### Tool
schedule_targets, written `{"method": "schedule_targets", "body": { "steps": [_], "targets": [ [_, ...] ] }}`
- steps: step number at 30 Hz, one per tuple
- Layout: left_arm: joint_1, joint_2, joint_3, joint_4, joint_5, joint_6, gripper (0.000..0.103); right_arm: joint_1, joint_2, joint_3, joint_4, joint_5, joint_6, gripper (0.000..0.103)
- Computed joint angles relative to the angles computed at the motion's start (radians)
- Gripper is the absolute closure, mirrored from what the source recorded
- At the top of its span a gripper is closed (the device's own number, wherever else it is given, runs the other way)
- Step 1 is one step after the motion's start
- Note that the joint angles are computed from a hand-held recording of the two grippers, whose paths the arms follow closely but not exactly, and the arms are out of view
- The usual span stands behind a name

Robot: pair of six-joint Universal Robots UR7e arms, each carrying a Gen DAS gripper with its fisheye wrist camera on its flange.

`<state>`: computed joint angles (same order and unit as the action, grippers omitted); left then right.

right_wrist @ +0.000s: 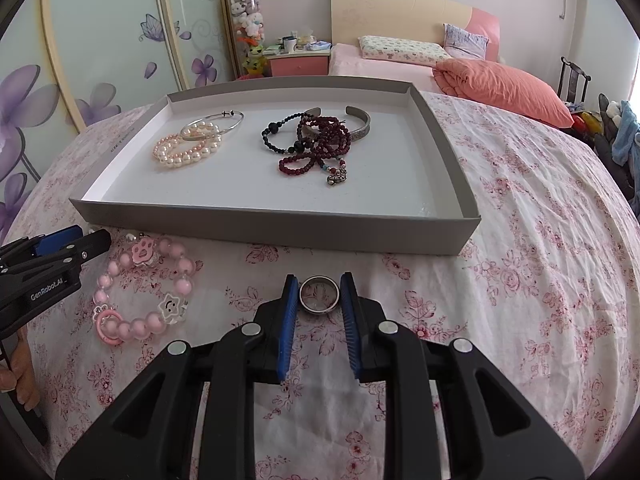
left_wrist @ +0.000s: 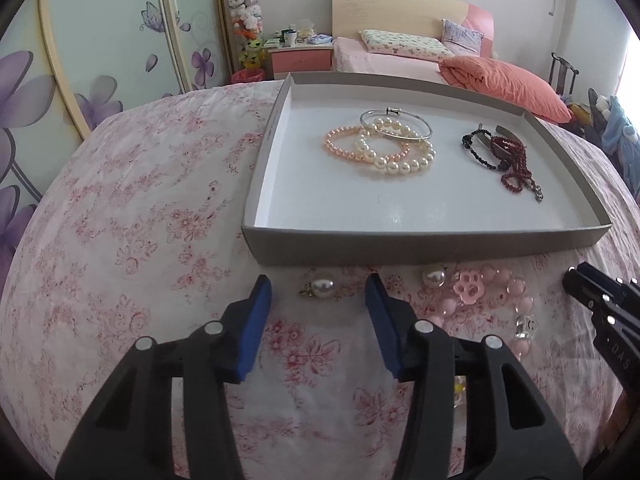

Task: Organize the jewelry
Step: 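Grasp the silver ring with the right tool while the left grasps the white pearl earring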

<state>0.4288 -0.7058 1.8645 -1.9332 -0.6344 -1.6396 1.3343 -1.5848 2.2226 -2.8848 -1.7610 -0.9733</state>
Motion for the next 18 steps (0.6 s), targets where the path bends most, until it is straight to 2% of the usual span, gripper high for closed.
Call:
{"method": "schedule_targets", "body": {
  "steps": [4,7,18],
  "targets": [
    [0.000,0.002,-0.005,0.017,0.010,-0.015,0.074,-0.002,-0.002,-0.001,0.005,0.002,0.000,0.080],
    [0.001,-0.002,-0.002,0.018,0.014,-0.011,0.083,0.001,0.002,-0.003,0.005,0.000,0.004,0.080],
    [0.001,0.000,0.002,0.012,0.027,0.006,0.083,0.000,0.001,-0.003,0.007,0.002,0.004,0.080]
  ]
}}
